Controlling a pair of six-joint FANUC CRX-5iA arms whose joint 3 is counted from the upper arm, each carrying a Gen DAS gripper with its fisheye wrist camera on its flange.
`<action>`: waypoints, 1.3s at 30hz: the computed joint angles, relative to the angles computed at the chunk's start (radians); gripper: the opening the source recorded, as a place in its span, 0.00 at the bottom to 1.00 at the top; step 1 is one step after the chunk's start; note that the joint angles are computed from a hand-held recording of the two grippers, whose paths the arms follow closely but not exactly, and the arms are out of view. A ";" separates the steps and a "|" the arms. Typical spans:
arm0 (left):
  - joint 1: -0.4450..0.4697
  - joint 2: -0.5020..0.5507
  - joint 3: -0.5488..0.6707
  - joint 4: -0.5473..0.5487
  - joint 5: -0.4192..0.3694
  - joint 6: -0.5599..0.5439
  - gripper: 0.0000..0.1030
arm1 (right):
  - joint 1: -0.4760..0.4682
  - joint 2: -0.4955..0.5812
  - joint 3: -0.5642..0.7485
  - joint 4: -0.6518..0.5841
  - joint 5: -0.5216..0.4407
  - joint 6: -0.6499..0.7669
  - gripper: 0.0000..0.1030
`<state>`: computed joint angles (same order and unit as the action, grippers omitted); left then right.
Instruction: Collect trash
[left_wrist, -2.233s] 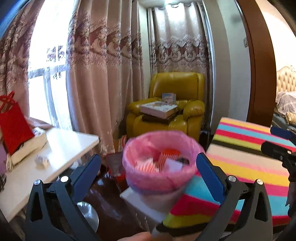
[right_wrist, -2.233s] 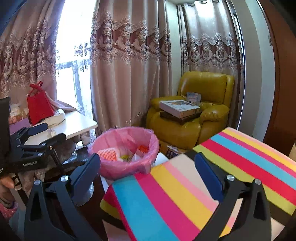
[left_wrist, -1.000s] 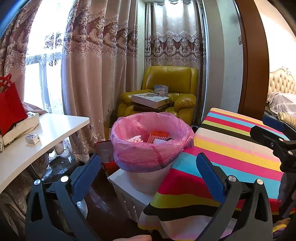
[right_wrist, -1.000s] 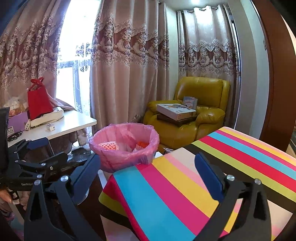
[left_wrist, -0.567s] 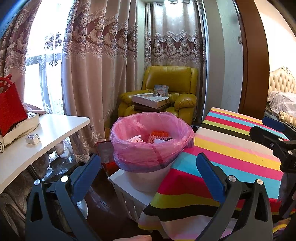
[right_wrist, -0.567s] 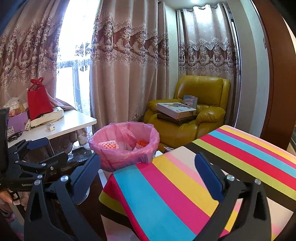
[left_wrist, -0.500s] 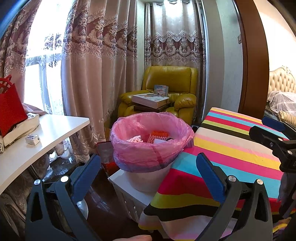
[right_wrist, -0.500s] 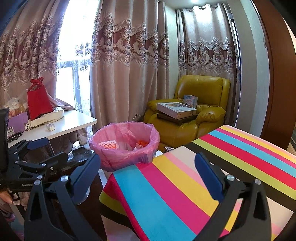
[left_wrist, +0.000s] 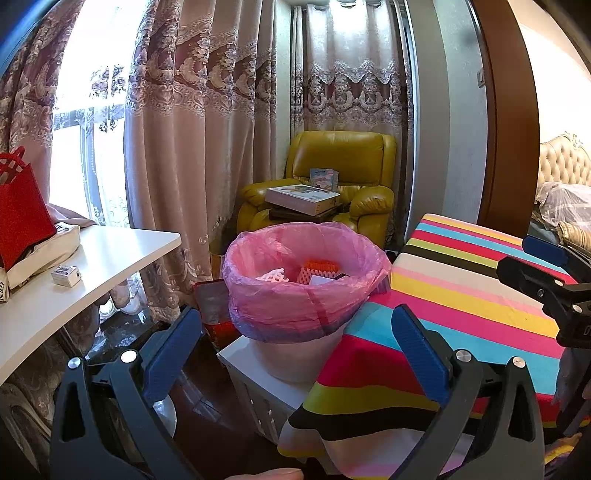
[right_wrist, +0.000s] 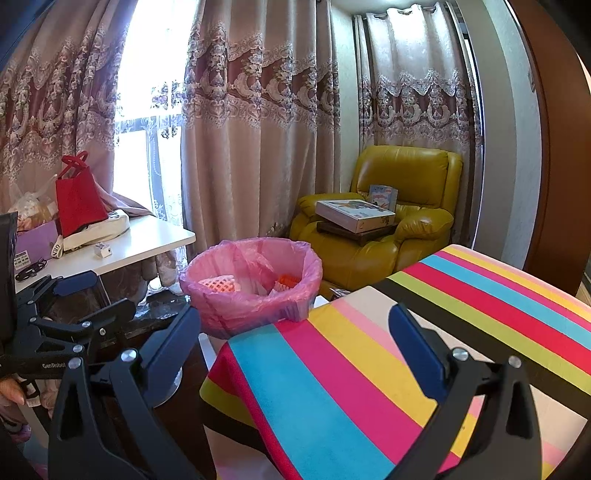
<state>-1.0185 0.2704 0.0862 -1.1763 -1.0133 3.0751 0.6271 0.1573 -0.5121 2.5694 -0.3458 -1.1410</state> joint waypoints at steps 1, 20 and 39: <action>0.000 0.000 0.000 0.000 0.001 -0.001 0.94 | 0.000 0.001 0.000 0.002 -0.002 -0.004 0.96; -0.004 0.004 0.003 -0.008 -0.008 -0.006 0.94 | 0.002 0.004 -0.003 0.000 -0.006 -0.012 0.96; -0.008 0.009 0.006 -0.010 -0.029 -0.004 0.94 | 0.005 0.007 -0.008 -0.002 -0.012 -0.019 0.96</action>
<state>-1.0261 0.2792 0.0923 -1.1862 -1.0424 3.0708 0.6320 0.1643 -0.5197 2.5673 -0.3581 -1.1605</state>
